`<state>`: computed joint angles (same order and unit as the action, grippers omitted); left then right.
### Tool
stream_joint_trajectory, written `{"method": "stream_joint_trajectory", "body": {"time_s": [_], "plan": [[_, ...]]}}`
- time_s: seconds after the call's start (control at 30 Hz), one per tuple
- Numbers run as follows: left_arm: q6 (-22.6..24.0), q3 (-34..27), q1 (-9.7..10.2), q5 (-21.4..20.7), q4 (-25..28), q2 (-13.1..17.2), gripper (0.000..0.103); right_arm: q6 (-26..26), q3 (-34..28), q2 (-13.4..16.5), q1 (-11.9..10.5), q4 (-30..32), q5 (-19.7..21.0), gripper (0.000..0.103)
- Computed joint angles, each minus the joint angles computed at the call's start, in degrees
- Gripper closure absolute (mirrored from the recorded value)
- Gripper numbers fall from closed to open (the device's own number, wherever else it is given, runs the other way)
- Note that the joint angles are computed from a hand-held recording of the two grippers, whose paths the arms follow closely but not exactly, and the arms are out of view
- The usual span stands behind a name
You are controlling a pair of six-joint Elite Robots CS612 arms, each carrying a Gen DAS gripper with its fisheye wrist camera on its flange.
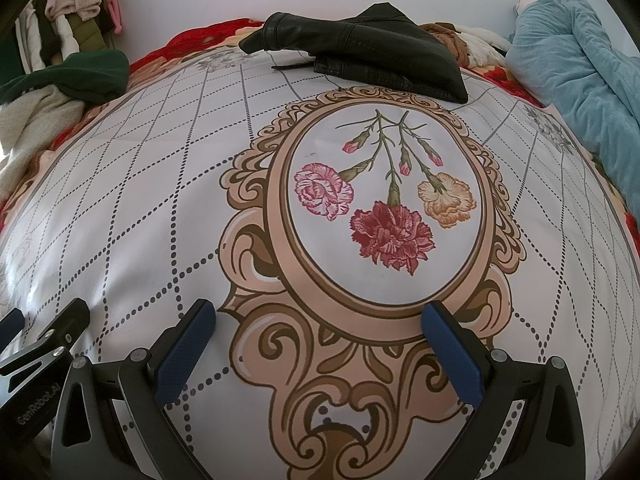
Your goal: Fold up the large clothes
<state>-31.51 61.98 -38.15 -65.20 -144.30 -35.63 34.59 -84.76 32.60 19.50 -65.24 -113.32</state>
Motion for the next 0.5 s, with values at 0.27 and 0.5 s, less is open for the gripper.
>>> {"method": "stream_joint_trajectory", "body": {"time_s": [0.27,0.5], "plan": [[0.39,-0.02,-0.17,1.01,-0.12,0.1,0.0,-0.21,-0.38,0.41,0.06,-0.64,-0.39,0.0],[0.3,0.01,-0.06,0.58,-0.21,0.06,0.0,-0.27,-0.22,0.29,-0.01,-0.6,-0.21,0.0]]}}
